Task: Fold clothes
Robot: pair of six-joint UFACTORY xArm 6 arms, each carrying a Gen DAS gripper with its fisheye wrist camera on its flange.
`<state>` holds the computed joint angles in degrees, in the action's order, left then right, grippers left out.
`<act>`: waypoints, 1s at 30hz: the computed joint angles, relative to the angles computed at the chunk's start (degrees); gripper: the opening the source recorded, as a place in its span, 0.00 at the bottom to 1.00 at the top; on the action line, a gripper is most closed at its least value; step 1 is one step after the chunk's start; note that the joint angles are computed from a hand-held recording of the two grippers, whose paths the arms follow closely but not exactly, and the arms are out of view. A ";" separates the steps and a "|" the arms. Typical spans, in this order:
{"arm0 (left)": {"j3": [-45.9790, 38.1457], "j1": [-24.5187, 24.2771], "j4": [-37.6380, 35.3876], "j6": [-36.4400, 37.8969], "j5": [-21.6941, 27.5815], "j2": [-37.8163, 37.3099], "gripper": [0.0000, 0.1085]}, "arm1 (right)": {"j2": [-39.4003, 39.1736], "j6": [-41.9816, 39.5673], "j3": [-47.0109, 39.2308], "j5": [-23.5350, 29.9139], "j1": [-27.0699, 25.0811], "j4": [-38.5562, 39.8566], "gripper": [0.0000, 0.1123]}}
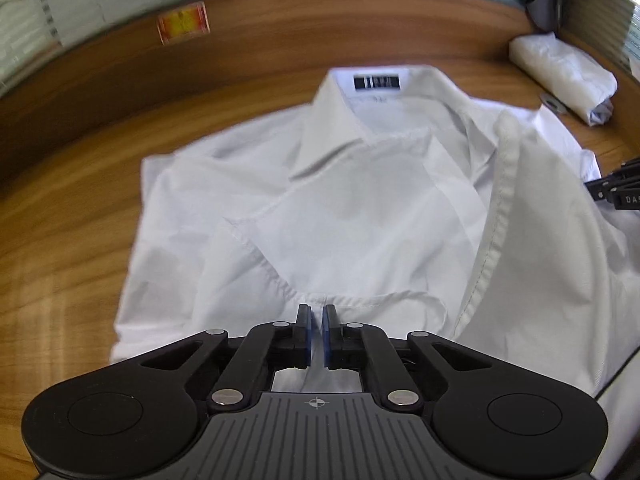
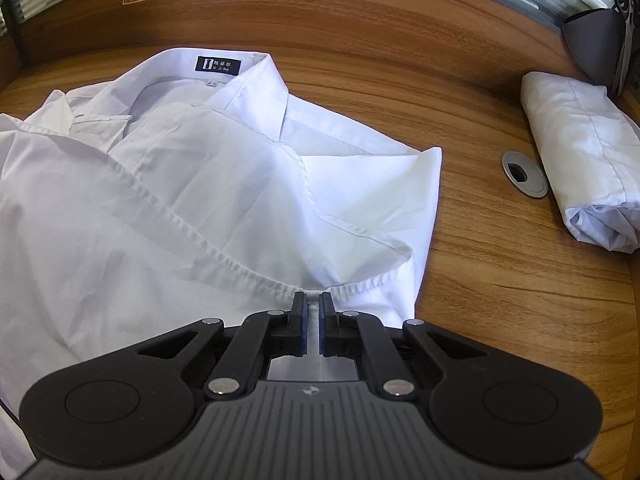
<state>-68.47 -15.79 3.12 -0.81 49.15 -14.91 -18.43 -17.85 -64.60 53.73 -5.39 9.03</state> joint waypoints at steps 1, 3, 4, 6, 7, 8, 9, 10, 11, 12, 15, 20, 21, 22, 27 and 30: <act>0.28 -0.06 0.62 -0.47 -0.76 -0.60 0.06 | -0.18 0.08 0.06 -0.08 -0.04 0.06 0.00; 0.08 0.17 0.90 -1.20 -1.51 -1.35 0.06 | -0.80 0.26 0.18 0.07 -0.29 0.26 0.00; -0.10 0.31 0.98 -1.56 -1.84 -1.67 0.06 | -1.12 0.34 0.23 0.15 -0.42 0.36 0.00; -0.54 0.83 0.75 -2.34 -2.20 -2.17 0.06 | -1.64 0.31 0.20 0.57 -0.69 0.57 0.00; -0.81 1.18 0.42 -2.75 -2.41 -2.30 0.06 | -1.82 0.15 0.09 0.95 -0.83 0.66 0.00; -1.03 1.54 0.14 -3.21 -2.59 -2.42 0.06 | -1.99 -0.01 -0.03 1.32 -0.98 0.76 0.00; -1.27 1.98 -0.09 -3.79 -2.80 -2.49 0.06 | -2.23 -0.20 -0.04 1.61 -0.99 0.52 0.00; -1.54 2.45 -0.30 -4.41 -3.03 -2.51 0.06 | -2.36 -0.33 -0.10 1.80 -1.01 0.30 0.00; -1.83 2.92 -0.51 -5.03 -3.25 -2.53 0.06 | -2.45 -0.46 -0.18 1.98 -1.03 0.10 0.00; -2.14 3.38 -0.72 -5.66 -3.47 -2.53 0.06 | -2.53 -0.51 -0.27 2.13 -1.16 0.09 0.00; -3.62 5.43 -0.17 -7.92 -3.84 -1.54 0.06 | -2.64 -0.51 -0.62 2.57 -1.63 0.28 0.00; -6.33 9.24 1.40 -11.15 -2.29 1.67 0.06 | -1.98 -0.21 -1.67 3.38 -2.05 0.66 0.00; -6.77 9.91 1.57 -11.58 -1.69 2.26 0.06 | -1.89 0.01 -1.75 3.50 -2.05 0.51 0.00; -7.02 10.31 2.17 -12.27 -0.90 2.63 0.06 | -1.83 0.26 -1.81 3.61 -2.04 0.32 0.00; -7.82 11.04 6.90 -17.19 4.94 3.93 0.06 | -1.58 1.99 -1.98 4.05 -2.66 0.36 0.00; -7.37 10.97 8.86 -20.04 8.00 4.02 0.07 | -1.46 1.67 -2.35 4.46 -3.28 1.60 0.01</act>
<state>-75.85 -4.82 11.99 -20.86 57.15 -10.89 -19.89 -16.18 -66.95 58.18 -8.67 10.63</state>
